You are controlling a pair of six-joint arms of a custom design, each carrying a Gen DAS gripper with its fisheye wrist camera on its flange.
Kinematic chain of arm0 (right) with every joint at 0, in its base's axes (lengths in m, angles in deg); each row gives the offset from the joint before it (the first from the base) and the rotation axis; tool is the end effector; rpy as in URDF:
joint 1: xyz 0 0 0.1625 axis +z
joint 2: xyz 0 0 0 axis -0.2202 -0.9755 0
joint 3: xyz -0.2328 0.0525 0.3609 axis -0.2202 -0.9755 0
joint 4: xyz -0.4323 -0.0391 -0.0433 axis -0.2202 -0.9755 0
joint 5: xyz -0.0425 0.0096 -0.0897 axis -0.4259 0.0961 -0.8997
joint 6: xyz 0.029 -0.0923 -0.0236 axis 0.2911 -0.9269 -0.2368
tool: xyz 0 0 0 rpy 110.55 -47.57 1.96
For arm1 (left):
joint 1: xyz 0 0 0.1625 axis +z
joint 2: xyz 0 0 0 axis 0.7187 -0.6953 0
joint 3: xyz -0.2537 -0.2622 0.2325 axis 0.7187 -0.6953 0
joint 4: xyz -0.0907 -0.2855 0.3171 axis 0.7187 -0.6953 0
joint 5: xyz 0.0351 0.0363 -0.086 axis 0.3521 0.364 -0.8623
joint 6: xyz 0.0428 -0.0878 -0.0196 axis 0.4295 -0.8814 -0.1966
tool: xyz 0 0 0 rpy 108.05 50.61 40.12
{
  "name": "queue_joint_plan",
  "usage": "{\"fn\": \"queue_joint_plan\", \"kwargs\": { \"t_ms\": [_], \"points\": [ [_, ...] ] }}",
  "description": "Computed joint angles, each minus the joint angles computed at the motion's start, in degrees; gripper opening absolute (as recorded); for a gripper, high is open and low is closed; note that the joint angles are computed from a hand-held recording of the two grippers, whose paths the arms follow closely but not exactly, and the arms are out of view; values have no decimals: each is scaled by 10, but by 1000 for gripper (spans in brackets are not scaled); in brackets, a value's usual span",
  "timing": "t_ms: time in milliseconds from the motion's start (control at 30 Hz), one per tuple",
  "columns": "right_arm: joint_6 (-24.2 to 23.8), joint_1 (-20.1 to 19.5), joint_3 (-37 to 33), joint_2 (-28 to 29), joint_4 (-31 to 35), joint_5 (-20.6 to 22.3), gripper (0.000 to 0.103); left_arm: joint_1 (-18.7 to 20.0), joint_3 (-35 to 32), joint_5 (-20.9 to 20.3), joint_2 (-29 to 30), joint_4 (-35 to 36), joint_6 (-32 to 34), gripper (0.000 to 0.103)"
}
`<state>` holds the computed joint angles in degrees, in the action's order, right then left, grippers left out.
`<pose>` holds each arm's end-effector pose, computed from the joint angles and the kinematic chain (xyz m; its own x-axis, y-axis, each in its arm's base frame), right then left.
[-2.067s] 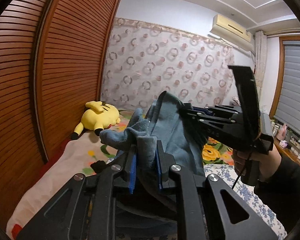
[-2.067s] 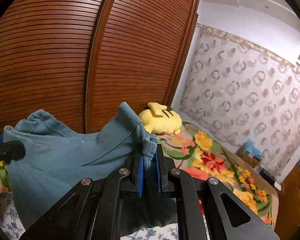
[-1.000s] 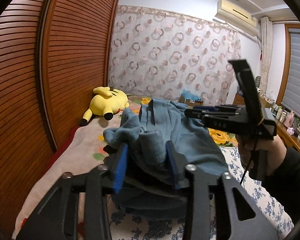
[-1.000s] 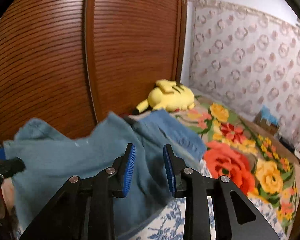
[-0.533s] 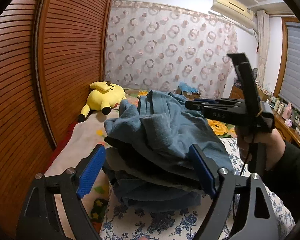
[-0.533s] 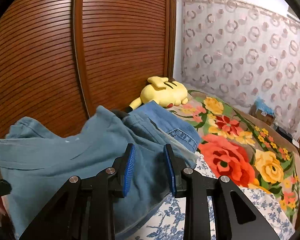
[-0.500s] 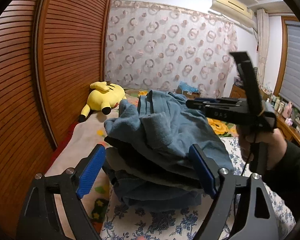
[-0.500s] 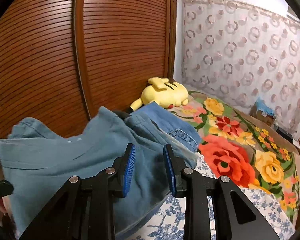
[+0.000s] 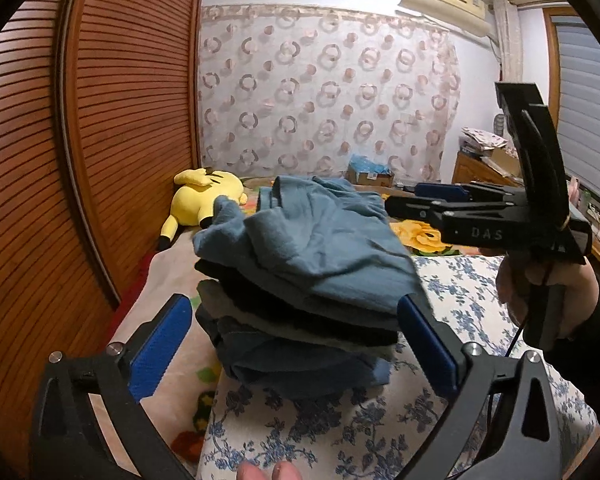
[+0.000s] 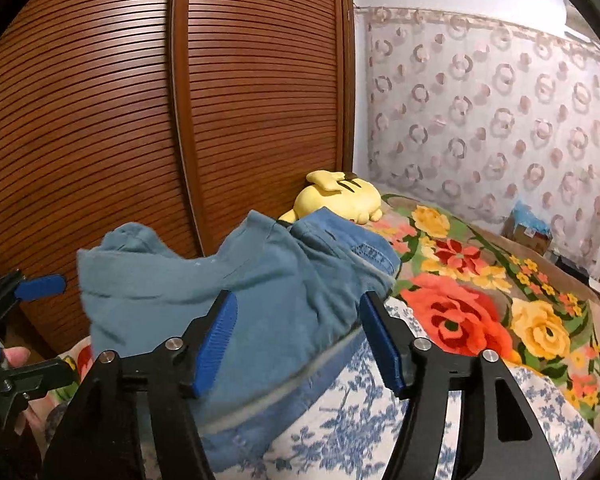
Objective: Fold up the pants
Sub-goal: 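Pull both open tools back from the clothes stack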
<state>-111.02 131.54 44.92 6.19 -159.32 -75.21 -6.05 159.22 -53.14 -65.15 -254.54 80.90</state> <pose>0.3980 -0.5107 0.1483 -0.5043 -0.6075 0.6137 -0.8623 0.3154 -0.3963 -0.1265 -0.3917 0.3269 -0.7450 0.0346 -0.6661 0.5933 0.4909 -0.6380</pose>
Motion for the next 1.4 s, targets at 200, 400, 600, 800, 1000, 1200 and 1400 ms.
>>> {"fn": "queue_joint_plan", "kwargs": {
  "t_ms": [200,400,600,800,1000,1200,1400],
  "points": [
    [20,13,58,-34,-42,-22,75,-30,11,11,-29,70,-32,103],
    [45,28,127,-75,-98,-62,76,-55,25,-14,-49,103,-55,103],
    [79,54,195,-109,-156,-116,76,-83,30,-2,-41,133,-87,103],
    [119,89,247,-130,-197,-168,77,-108,38,-23,-38,142,-109,103],
    [140,123,279,-137,-240,-214,77,-127,42,-29,-23,153,-137,103],
    [168,164,307,-141,-257,-270,77,-144,45,-41,-9,158,-158,103],
    [203,206,318,-141,-255,-323,78,-164,45,-46,0,165,-179,103]
  ]
}}
